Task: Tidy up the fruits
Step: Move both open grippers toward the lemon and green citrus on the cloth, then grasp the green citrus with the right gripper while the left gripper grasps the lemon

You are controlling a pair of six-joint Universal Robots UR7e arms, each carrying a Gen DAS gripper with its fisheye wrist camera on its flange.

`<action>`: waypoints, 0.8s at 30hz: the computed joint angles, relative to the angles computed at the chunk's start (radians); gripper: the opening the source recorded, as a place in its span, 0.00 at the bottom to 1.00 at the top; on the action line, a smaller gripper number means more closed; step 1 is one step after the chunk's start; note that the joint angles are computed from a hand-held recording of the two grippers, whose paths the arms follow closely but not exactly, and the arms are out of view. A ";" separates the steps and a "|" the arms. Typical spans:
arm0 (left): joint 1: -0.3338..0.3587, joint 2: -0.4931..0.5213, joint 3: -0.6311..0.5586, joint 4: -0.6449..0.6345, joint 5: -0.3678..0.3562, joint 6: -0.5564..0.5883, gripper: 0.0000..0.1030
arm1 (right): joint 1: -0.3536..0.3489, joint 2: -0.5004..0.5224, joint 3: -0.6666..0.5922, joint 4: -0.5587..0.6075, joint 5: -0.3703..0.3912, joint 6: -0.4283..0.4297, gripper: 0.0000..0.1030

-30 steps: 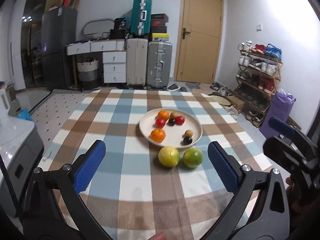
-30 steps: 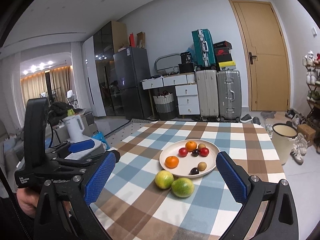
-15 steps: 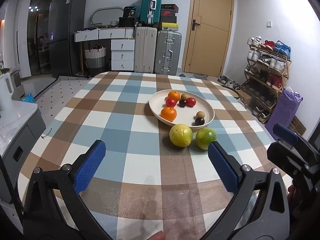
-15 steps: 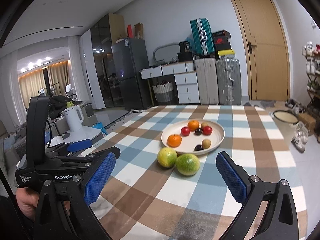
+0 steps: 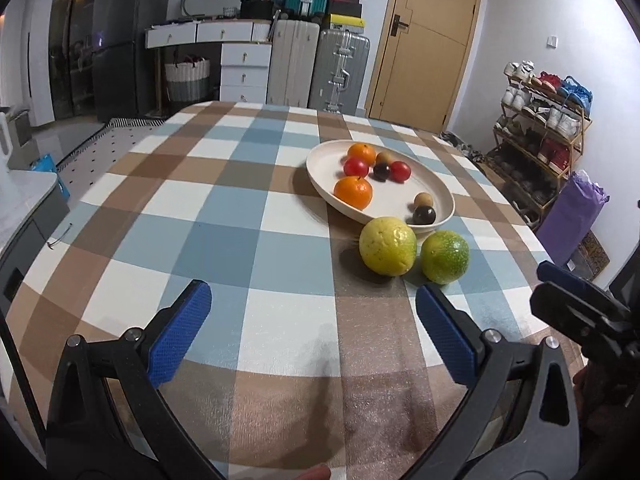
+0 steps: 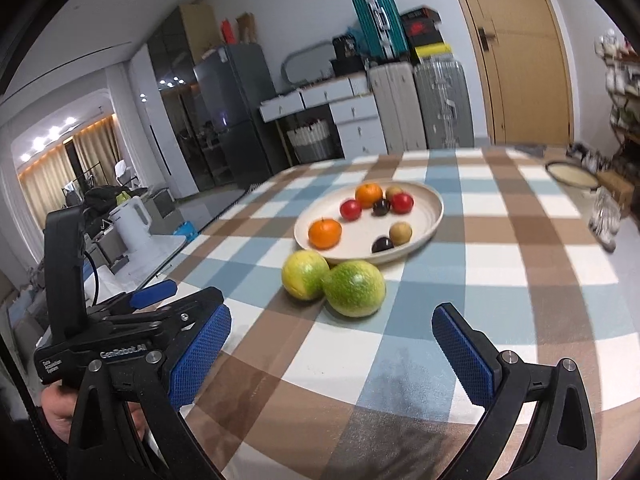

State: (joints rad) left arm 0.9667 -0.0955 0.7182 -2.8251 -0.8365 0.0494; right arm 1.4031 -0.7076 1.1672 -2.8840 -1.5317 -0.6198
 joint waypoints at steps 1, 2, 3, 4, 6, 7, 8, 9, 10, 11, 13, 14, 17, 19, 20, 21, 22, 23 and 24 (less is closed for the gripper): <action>0.005 0.010 -0.021 0.017 -0.009 -0.001 0.99 | -0.001 0.008 -0.019 0.021 -0.007 0.010 1.00; 0.006 0.015 -0.032 0.028 -0.013 -0.006 0.99 | -0.001 0.014 -0.033 0.036 -0.013 0.017 1.00; 0.008 0.023 -0.047 0.040 -0.017 -0.011 0.99 | -0.002 0.028 -0.062 0.065 -0.022 0.026 1.00; 0.014 0.035 -0.071 0.057 -0.026 -0.013 0.99 | -0.002 0.034 -0.077 0.080 -0.028 0.031 1.00; 0.020 0.045 -0.093 0.081 -0.037 -0.019 0.99 | -0.002 0.056 -0.122 0.119 -0.046 0.044 1.00; 0.024 0.049 -0.103 0.093 -0.044 -0.023 0.99 | -0.003 0.068 -0.147 0.142 -0.051 0.053 1.00; 0.026 0.052 -0.111 0.103 -0.052 -0.027 0.99 | -0.003 0.074 -0.159 0.155 -0.053 0.059 1.00; 0.030 0.054 -0.116 0.106 -0.063 -0.028 0.99 | -0.003 0.084 -0.182 0.175 -0.056 0.066 1.00; 0.033 0.058 -0.123 0.104 -0.069 -0.026 0.99 | -0.003 0.092 -0.200 0.191 -0.059 0.070 1.00; 0.035 0.055 -0.119 0.103 -0.069 -0.031 0.99 | -0.003 0.101 -0.218 0.207 -0.061 0.073 1.00; 0.044 0.056 -0.131 0.132 -0.095 -0.059 0.99 | -0.003 0.120 -0.258 0.241 -0.062 0.077 1.00; 0.047 0.052 -0.126 0.133 -0.102 -0.069 0.99 | -0.002 0.134 -0.283 0.260 -0.068 0.079 1.00; 0.051 0.055 -0.131 0.123 -0.121 -0.061 0.99 | -0.003 0.168 -0.353 0.315 -0.073 0.088 1.00; 0.049 0.068 -0.150 0.129 -0.116 -0.043 0.99 | -0.004 0.188 -0.395 0.349 -0.066 0.097 1.00; 0.047 0.070 -0.151 0.128 -0.110 -0.035 0.99 | -0.005 0.197 -0.416 0.372 -0.057 0.105 1.00; 0.043 0.077 -0.158 0.126 -0.100 -0.020 0.99 | -0.008 0.210 -0.447 0.405 -0.043 0.123 0.99; 0.041 0.082 -0.167 0.127 -0.097 -0.010 0.99 | -0.010 0.216 -0.462 0.421 -0.029 0.138 0.99; 0.039 0.083 -0.166 0.124 -0.094 -0.002 0.99 | -0.011 0.226 -0.483 0.437 -0.019 0.149 0.99; 0.039 0.094 -0.187 0.137 -0.094 0.007 0.99 | -0.011 0.236 -0.501 0.449 -0.019 0.153 0.98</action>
State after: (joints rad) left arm 1.0056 -0.0016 0.5314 -2.6885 -0.9303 0.0562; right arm 1.3922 -0.4718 0.6664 -2.4348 -1.5503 -0.4666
